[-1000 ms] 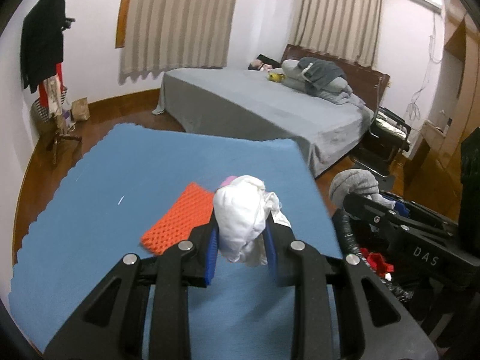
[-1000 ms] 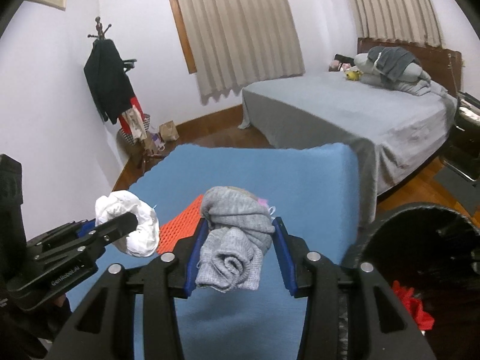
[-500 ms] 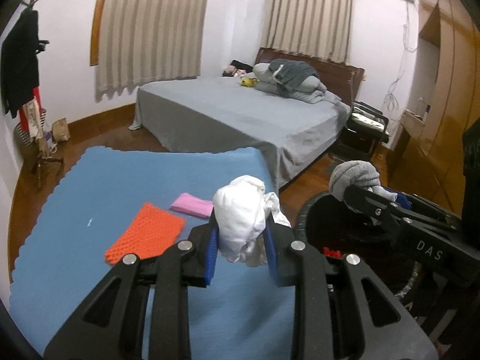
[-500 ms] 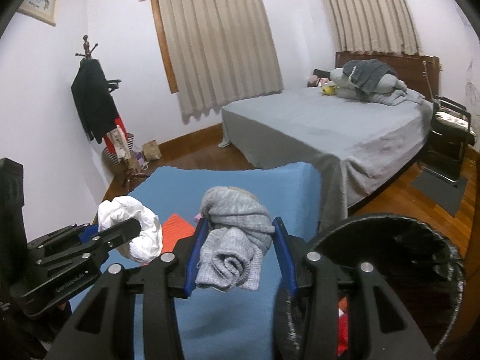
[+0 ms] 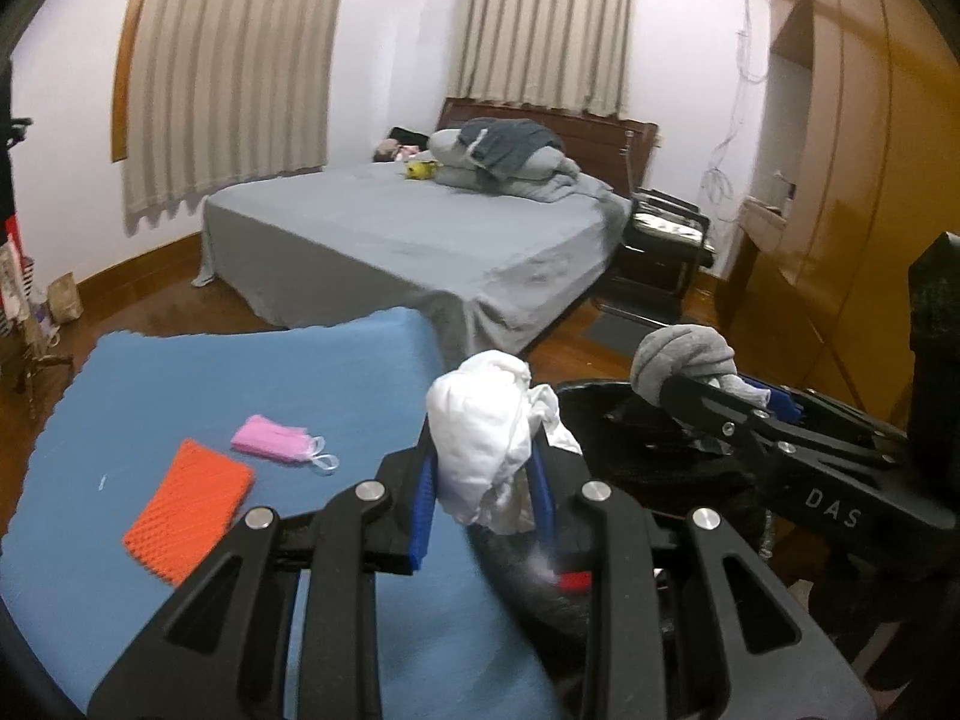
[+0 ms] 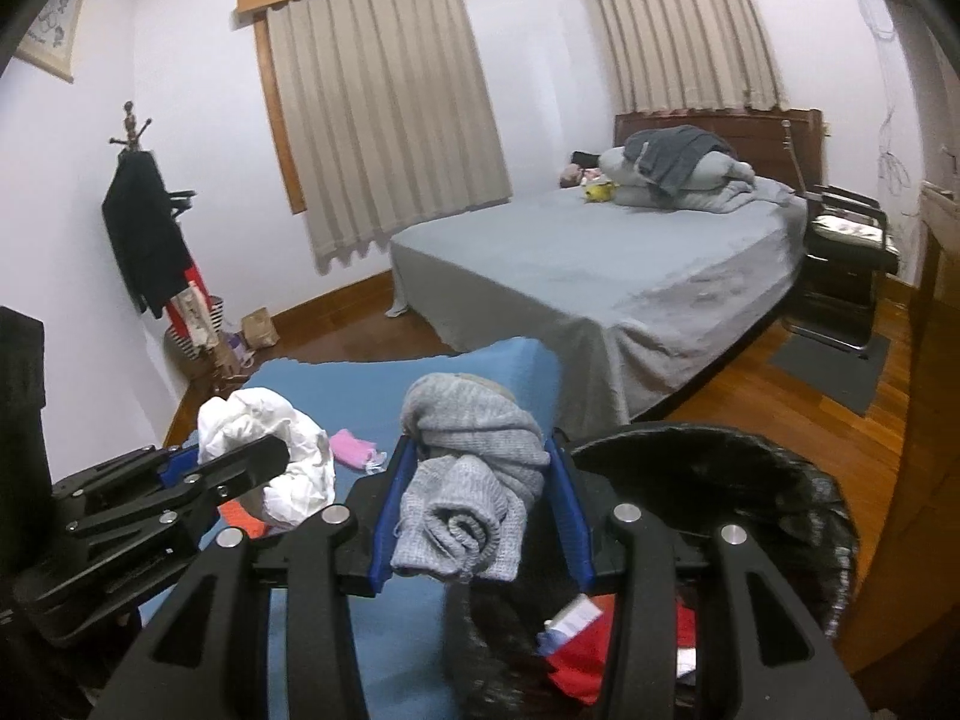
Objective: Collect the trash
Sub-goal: 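Carry the white cloth and grey sock over the bin with both tools, then open both tools to drop the white cloth and grey sock into the bin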
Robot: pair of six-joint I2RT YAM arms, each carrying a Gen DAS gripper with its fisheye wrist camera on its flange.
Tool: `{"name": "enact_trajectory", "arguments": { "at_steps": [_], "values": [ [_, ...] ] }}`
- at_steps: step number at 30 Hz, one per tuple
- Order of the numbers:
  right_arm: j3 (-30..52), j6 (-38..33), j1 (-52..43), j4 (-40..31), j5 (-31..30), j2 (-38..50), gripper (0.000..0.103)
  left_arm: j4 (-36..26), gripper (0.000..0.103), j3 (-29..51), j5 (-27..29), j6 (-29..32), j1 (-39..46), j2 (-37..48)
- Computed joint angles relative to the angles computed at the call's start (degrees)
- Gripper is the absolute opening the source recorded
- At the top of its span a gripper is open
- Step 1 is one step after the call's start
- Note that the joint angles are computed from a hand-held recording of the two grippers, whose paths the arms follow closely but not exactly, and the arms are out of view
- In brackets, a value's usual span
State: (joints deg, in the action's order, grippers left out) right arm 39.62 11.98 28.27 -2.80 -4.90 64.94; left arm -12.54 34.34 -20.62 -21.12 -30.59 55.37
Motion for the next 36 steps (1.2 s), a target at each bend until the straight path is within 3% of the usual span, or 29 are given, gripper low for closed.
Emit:
{"name": "enact_trajectory", "arguments": {
  "at_steps": [18, 36],
  "values": [
    [-3.77, -4.88, -16.91, -2.59, -6.66, -4.01, 0.043, 11.82, 0.027, 7.79, 0.45, 0.86, -8.30, 19.18],
    [-6.25, -8.04, -25.92, 5.31, -8.75, 8.69, 0.045, 21.91, 0.031, 13.35, 9.05, 2.37, -6.19, 38.16]
  ]
}}
